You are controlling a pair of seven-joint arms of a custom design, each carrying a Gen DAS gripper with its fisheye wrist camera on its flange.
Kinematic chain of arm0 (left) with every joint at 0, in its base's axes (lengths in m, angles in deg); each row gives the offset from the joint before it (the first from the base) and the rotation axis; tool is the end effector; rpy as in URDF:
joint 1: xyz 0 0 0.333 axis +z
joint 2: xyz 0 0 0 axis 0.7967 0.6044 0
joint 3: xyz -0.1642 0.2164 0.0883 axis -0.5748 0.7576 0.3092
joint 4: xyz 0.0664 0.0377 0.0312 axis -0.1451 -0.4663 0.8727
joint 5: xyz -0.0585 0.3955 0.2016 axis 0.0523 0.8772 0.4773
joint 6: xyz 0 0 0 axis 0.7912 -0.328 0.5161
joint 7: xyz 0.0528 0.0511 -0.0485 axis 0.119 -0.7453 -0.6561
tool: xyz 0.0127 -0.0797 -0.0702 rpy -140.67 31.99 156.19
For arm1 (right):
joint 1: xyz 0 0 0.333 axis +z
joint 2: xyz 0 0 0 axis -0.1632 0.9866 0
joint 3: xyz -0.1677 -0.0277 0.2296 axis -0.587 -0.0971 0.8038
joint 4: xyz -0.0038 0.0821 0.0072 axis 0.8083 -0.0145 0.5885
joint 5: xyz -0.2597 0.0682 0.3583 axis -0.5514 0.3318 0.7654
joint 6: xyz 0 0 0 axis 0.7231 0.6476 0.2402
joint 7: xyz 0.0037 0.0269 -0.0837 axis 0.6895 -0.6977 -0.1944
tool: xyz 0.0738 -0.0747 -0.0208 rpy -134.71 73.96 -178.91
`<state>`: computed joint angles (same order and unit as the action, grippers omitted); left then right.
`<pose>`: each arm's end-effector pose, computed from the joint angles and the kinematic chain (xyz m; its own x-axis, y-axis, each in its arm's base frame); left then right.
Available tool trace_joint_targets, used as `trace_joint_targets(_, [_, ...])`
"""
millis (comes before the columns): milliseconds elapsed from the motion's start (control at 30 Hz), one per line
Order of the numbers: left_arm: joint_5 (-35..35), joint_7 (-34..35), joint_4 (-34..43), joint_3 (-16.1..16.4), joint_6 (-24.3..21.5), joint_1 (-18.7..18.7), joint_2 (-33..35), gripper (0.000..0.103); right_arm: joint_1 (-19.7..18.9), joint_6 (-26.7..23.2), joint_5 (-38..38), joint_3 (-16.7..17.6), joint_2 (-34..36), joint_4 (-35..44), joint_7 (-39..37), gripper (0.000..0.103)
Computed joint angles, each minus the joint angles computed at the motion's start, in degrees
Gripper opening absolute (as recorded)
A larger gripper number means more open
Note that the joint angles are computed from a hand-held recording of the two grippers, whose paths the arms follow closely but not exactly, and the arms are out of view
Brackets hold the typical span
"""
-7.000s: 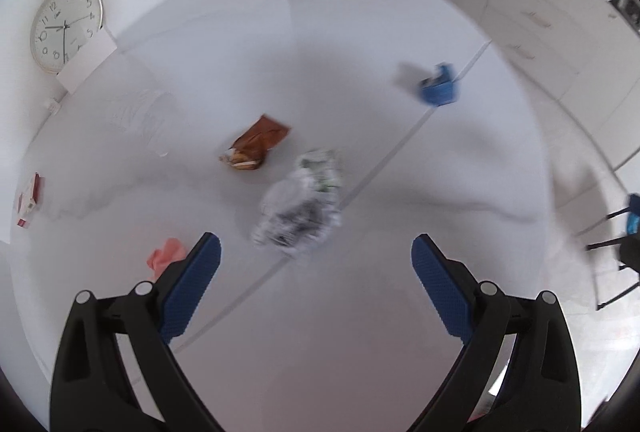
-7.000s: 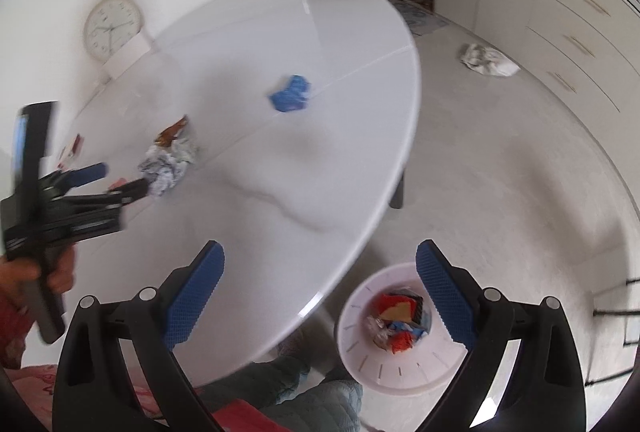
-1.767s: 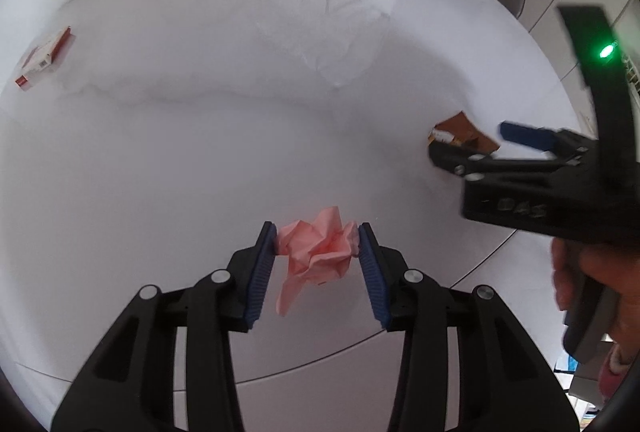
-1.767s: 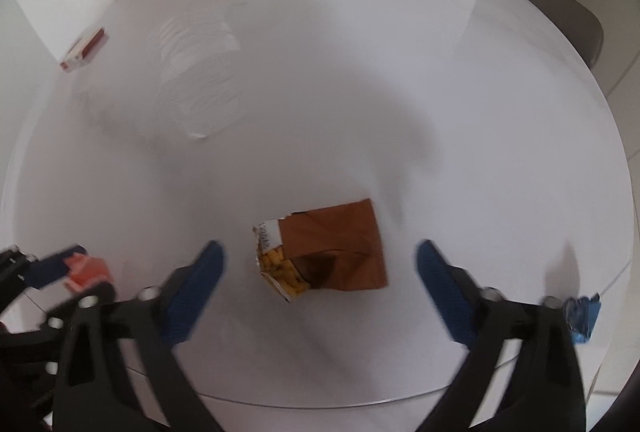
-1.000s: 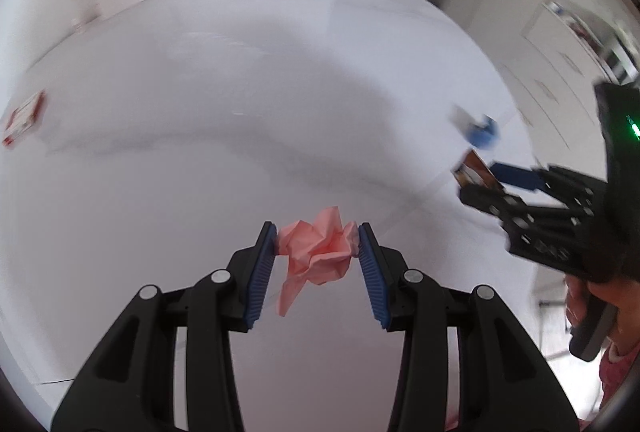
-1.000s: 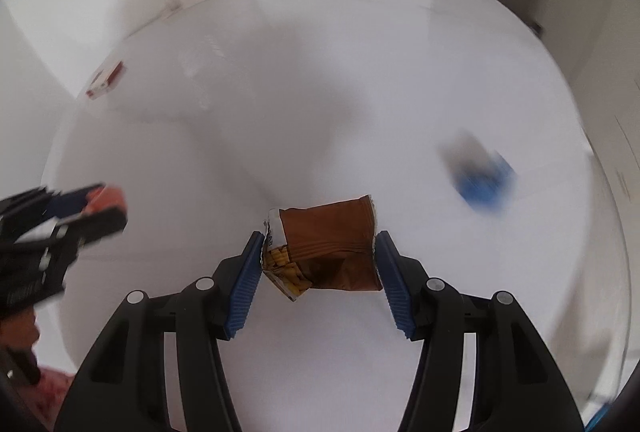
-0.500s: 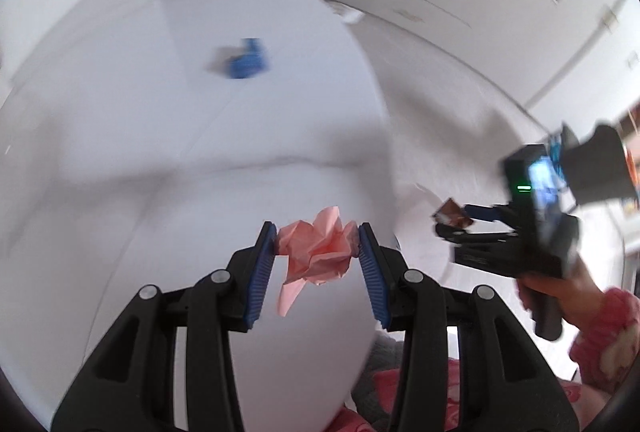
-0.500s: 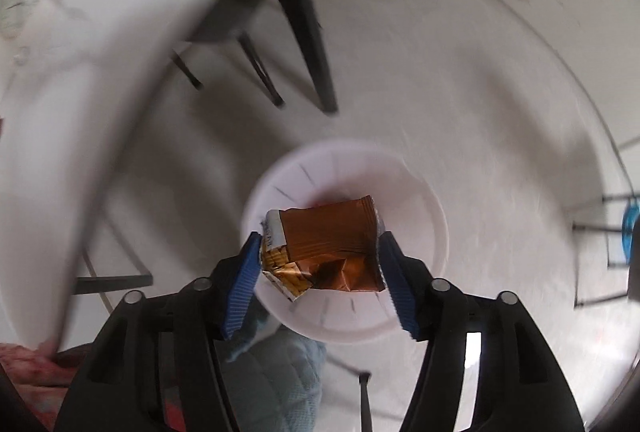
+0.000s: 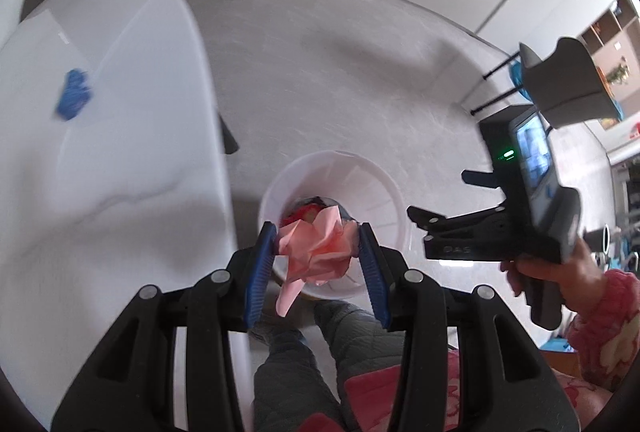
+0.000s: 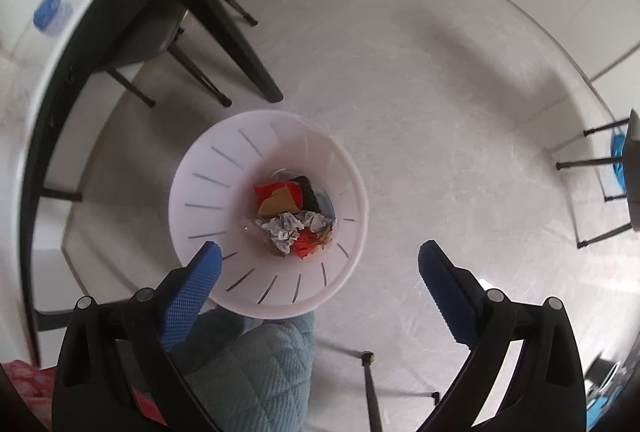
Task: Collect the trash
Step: 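Release the pink tissue into the bin with the left gripper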
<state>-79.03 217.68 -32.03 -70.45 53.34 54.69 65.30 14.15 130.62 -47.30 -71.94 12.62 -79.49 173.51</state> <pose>0.5009 -0.0620 0.8016 -0.7524 -0.6432 0.1420 -0.6553 0.7093 -0.2598 0.4011 0.2763 0.6874 -0.4205 -0.9044 -0.0718 -0.8849 0.4263 -0.1876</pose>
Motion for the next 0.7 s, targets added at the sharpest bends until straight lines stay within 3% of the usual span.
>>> trace_joint_targets(100, [0.11, 0.44, -1.22, -0.68, -0.3, -0.71, -0.49, 0.046, -0.32, -0.6, -0.91, -0.06, -2.17, -0.03, -0.12, 0.098])
trace_joint_targets(200, [1.41, -0.21, -1.56, -1.21, -1.42, -1.32, -0.44, 0.078, -0.57, -0.87, -1.45, -0.09, -2.73, 0.76, -1.09, 0.098])
trace_joint_targets(333, [1.93, 0.18, -2.04, -1.05, -1.3, -1.5, -1.1, 0.091, -0.81, 0.02, -2.02, 0.14, -1.7, 2.34, -2.1, 0.098])
trace_joint_targets(567, [0.68, -2.47, 1.94, -0.13, -0.53, -0.59, 1.05, 0.094, -0.76, 1.71, -3.58, 0.82, 2.88, 7.95, -4.37, 0.098])
trace_joint_targets(700, [0.34, -4.33, 3.7, 0.8, 2.1, 0.81, 1.59, 0.094, -0.34, 2.75, -5.09, 1.41, 7.82, 14.1, -6.36, 0.098])
